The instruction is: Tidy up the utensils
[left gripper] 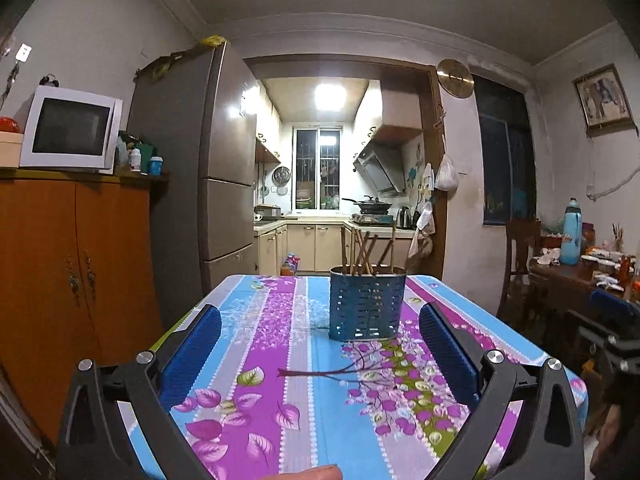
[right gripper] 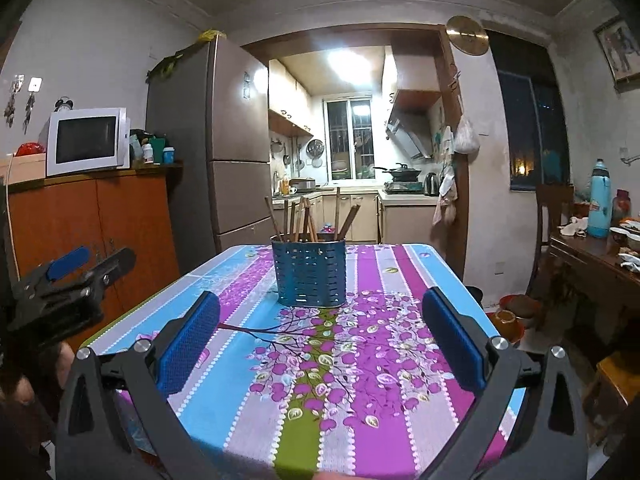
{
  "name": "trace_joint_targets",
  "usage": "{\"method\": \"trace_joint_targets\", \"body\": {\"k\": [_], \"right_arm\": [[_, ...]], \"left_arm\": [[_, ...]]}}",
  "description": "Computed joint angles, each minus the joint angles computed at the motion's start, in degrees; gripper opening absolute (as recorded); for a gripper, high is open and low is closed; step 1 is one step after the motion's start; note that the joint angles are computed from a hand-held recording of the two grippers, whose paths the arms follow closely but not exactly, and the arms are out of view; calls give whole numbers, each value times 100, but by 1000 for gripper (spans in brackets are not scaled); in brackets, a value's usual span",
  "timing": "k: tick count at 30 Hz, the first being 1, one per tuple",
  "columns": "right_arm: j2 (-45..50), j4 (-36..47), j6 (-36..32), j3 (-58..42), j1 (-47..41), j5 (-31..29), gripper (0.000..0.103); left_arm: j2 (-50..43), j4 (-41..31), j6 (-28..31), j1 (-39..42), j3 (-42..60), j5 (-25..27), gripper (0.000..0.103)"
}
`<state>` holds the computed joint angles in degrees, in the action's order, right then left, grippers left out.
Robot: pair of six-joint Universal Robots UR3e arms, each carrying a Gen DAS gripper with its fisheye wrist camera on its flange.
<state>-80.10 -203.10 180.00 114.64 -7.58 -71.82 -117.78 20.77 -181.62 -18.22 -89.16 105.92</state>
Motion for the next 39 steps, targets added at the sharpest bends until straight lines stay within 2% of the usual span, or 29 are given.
{"method": "trace_joint_targets", "body": {"k": [7, 13, 20, 24, 39], "right_arm": [[-150, -753, 105, 671, -176, 303, 98], [-86, -1714, 144, 1210, -72, 132, 98], [-232, -2067, 174, 1567, -152, 117, 98], [-289, -2281, 148, 1750, -241, 232, 98], [-463, -2188, 173, 1855, -379, 334, 98]], "left_arm": [[18, 744, 74, -259, -585, 326, 99], [-117, 1406, 292, -488, -867, 600, 99], [-81, 1923, 384, -680, -1093, 734, 99], [-51, 1965, 401, -729, -1128, 714, 99], [-110, 1753, 385, -817, -963, 941, 99]]}}
